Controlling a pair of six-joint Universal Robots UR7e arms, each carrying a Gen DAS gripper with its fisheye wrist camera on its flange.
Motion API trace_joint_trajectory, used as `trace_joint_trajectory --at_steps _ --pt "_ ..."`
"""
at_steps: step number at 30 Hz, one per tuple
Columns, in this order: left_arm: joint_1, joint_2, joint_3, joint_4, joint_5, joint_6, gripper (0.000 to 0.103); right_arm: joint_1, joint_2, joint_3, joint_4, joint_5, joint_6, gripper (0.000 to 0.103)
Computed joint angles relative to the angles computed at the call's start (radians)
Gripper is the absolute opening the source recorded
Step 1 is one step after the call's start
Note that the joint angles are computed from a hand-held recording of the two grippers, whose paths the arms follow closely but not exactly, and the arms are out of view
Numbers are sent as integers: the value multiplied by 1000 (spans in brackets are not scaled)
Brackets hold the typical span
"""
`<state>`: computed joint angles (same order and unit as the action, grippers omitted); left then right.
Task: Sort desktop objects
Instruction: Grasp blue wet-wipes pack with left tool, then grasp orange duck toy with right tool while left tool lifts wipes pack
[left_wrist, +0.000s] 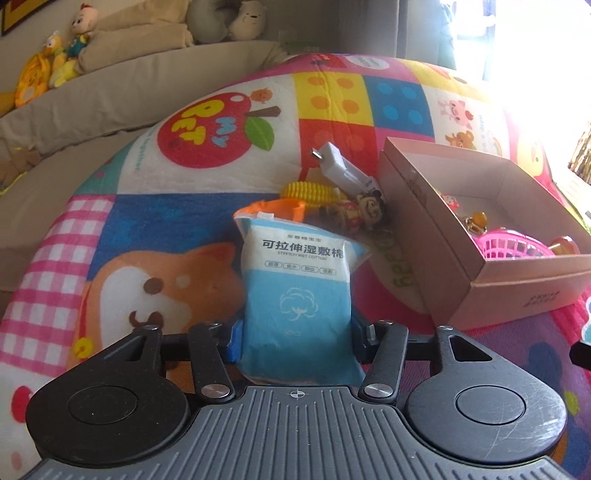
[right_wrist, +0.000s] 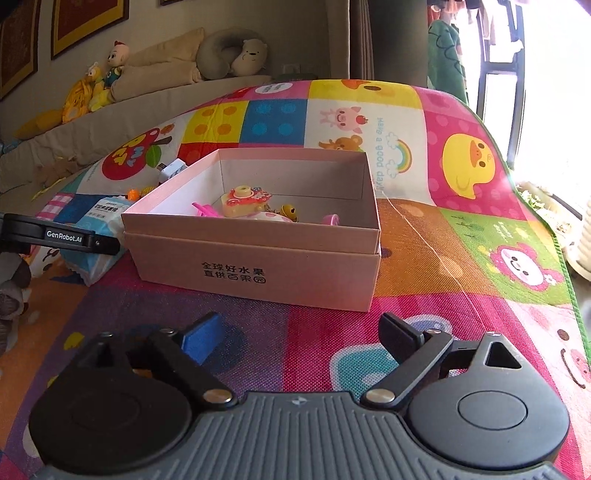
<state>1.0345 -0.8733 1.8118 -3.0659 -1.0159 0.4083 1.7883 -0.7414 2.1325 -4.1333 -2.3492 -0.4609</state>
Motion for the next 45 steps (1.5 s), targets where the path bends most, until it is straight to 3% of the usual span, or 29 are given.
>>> trace_joint_trajectory --at_steps 3,7,10,12,14,16,21,22,23,25,28,33,35,39,42,45 --pt "1 -72 82 -17 9 -6 58 15 -42 29 75 56 52 92" --pt "6 -122 160 -122 76 -11 58 81 -44 -44 136 96 -71 92" --pt "19 -143 185 -154 91 -43 61 113 -36 -162 304 130 -98 92" --pt "28 -153 201 -168 79 -46 65 120 -15 -267 477 164 -68 82" --pt "30 -153 220 -202 67 -24 67 120 33 -390 640 171 -46 56" --pt "32 -156 226 -215 49 -14 69 119 115 -547 787 128 -30 50" --pt "46 -162 225 -204 15 -42 73 105 321 -850 885 53 -141 50" --pt "47 -162 225 -204 11 -45 73 102 350 -894 906 47 -153 46" --pt "48 -163 225 -204 11 -48 74 100 377 -933 930 31 -157 30" --pt "50 -165 225 -200 6 -55 78 96 412 -994 1012 -5 -132 9" --pt "50 -166 224 -196 7 -65 84 99 377 -920 940 28 -140 8" --pt "41 -156 217 -193 38 -64 83 124 114 -522 814 195 -50 8" --pt "32 -142 208 -194 59 -51 80 134 8 -359 764 220 -25 8" --pt "14 -105 186 -200 69 -23 64 155 -97 -143 647 119 -19 8" --pt "-3 -97 186 -172 47 -18 61 163 -105 -57 538 1 -16 8" --pt "-19 -114 210 -120 0 -14 62 155 -116 10 471 -48 21 8"
